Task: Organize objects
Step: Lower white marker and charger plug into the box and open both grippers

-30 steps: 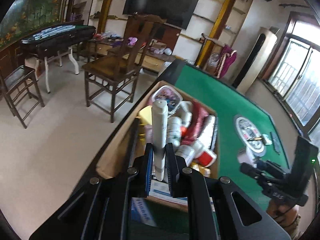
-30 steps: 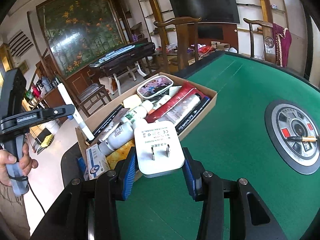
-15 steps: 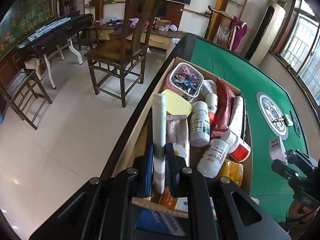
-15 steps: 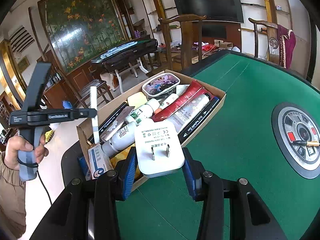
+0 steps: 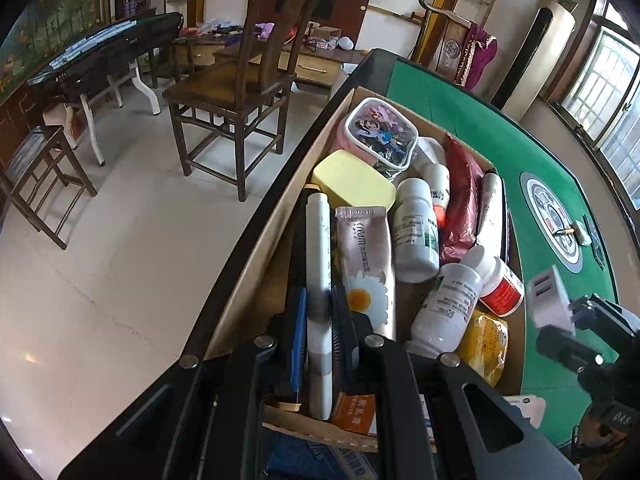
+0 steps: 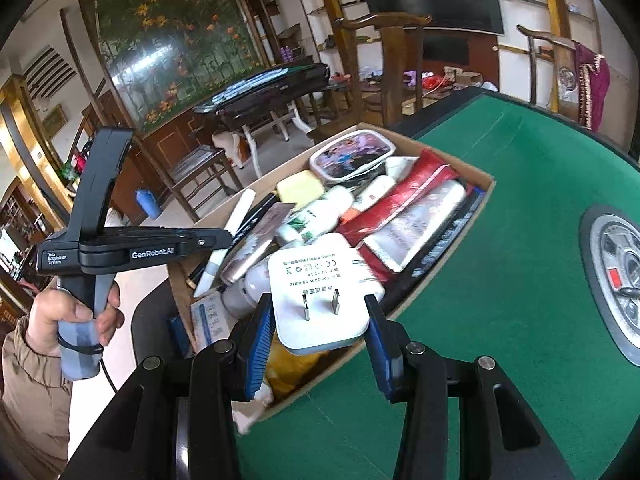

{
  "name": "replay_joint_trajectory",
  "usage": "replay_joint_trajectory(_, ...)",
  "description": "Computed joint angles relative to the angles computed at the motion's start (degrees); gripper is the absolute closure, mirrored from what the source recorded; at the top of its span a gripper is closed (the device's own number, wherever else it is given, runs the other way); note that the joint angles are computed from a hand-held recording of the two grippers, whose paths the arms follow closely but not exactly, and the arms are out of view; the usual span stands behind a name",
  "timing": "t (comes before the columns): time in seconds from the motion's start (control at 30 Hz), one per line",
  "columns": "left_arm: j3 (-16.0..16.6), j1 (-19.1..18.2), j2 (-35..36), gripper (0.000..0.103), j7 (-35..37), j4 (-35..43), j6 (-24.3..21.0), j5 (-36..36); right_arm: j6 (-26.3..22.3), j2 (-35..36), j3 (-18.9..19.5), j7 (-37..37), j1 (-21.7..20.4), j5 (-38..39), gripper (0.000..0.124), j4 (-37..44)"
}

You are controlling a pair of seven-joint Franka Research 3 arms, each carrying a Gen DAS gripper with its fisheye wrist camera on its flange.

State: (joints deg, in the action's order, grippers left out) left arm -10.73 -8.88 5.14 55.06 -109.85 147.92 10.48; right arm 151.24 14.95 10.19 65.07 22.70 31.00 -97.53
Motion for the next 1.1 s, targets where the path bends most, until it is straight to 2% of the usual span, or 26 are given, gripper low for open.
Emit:
replay_joint_trajectory(0.17,0.04,0.12,-0.55,0.09,0.19,-0.48,0.83,-0.48,-2.77,3.29,0.38,1.01,1.4,-2.12,0.076,4.76)
replay_joint_trajectory(0.3,-0.01,0.51,-1.29,0.075,2.06,-1.06,2.22,-2.75,-5.21,6.62,0.6,2.17,3.04,-4.61,0.076,9.62)
replay_joint_trajectory(0.43,0.33,0.57,-3.13,0.074,0.75,-2.92,4.96,-1.58,-6.73,9.08,0.62,3.22,4.46,-6.77,0.076,12.93)
replay_joint_trajectory(0.5,0.69,0.88,-4.74,0.068,-1.11,-4.76,8.02,-1.04,-7.45,10.41,0.5,3.95,5.06,-7.78,0.076,14.57)
replay_joint_trajectory(0.63,1.26,1.61,-8.09,0.057,-3.98,-8.29,11.74,-0.51,-6.03,11.15,1.35,3.16,4.83,-6.86,0.075,15.02)
replay_joint_trajectory(0.67,1.31,1.62,-8.61,0.056,-3.84,-8.7,11.67,-0.97,-5.36,11.18,1.83,2.58,4.45,-5.78,0.074,14.78)
replay_joint_trajectory(0.73,1.36,1.68,-9.45,0.056,-3.98,-9.54,11.73,-1.34,-3.93,10.68,2.35,1.65,3.88,-4.13,0.051,13.85)
replay_joint_trajectory(0.9,1.42,1.08,-10.37,0.056,-3.26,-10.73,12.89,-3.77,0.3,5.81,4.38,-4.22,0.93,3.43,0.047,7.8)
replay_joint_trajectory(1.1,-0.3,-0.7,-8.1,0.055,-3.03,-7.95,12.58,-2.8,4.95,-1.37,2.61,-7.62,-1.4,10.25,0.034,-0.75)
